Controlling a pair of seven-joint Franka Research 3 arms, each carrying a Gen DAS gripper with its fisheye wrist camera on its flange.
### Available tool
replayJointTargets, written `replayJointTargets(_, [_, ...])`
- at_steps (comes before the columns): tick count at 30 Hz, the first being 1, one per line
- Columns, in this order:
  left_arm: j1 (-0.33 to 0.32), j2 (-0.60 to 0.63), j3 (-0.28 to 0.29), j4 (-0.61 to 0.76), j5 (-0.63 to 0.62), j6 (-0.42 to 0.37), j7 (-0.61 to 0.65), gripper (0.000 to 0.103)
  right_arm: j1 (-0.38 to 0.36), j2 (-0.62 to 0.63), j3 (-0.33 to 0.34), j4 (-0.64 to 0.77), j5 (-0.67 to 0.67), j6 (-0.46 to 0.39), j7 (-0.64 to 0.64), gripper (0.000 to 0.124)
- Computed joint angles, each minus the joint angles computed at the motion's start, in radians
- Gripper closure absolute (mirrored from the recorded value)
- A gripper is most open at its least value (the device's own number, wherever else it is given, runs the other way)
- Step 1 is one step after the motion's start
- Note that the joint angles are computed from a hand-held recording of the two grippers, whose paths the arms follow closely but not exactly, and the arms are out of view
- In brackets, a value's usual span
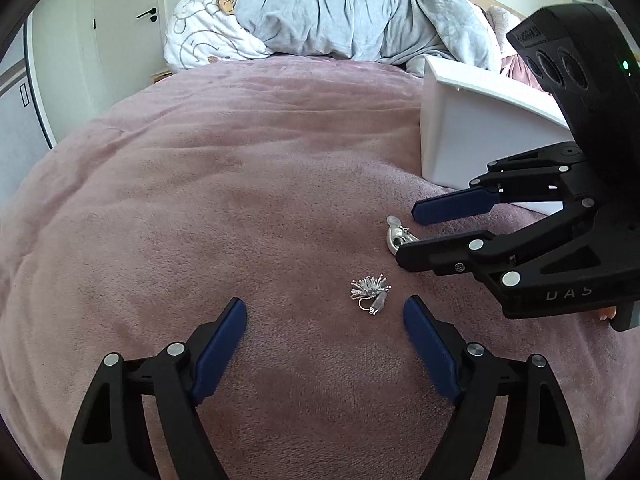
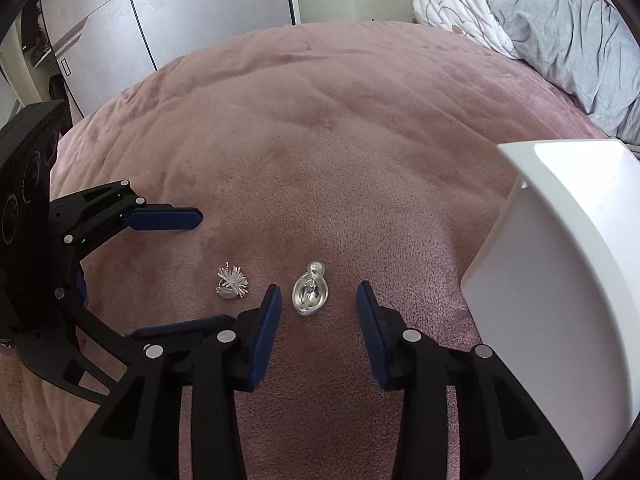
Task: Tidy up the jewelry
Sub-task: 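Close left tool on silver brooch while right tool grips silver pendant, then lift brooch and pendant and carry both over the white box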
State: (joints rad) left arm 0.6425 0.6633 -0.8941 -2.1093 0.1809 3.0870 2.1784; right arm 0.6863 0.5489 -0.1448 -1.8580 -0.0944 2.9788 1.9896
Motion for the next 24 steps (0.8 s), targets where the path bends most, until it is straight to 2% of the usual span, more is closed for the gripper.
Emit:
replayJointTargets(2, [-0.019,-0.001,0.017,0.007,-0.003,0.016,-0.018,0.035,-0.012,0.008,0.012,0.004,0.011,0.004,-0.005,0.09])
replayJointTargets(5, [-0.027,0.016,0.019,0.03,-0.004,0.002,-0.031,0.042,-0.025,0.017,0.024,0.012,0.031,-0.005,-0.013,0.096])
replayJointTargets(7, [-0.018,0.022,0.01,0.029,0.0,0.001,-0.023,0.052,-0.035,0.018,0.036,0.011,0.041,-0.003,-0.022,0.102])
replayJointTargets(9, [-0.008,0.025,-0.001,0.024,0.006,-0.002,-0.012,0.075,-0.03,0.018,0.034,0.01,0.042,-0.002,-0.029,0.105])
replayJointTargets(10, [0.007,0.031,-0.018,0.02,0.008,-0.013,-0.001,0.079,-0.033,0.015,0.038,0.006,0.043,0.001,-0.038,0.105])
replayJointTargets(14, [0.0,0.019,-0.013,0.01,0.008,-0.004,0.002,0.082,-0.037,0.01,0.047,0.0,0.056,0.007,-0.053,0.105])
replayJointTargets(18, [0.05,0.032,-0.059,0.007,-0.025,-0.038,-0.001,0.082,-0.034,-0.007,0.051,-0.021,0.07,0.017,-0.06,0.105])
replayJointTargets(24, [0.105,0.012,-0.103,-0.03,-0.061,-0.043,-0.002,0.082,-0.009,-0.038,0.04,-0.046,0.059,0.012,-0.058,0.105])
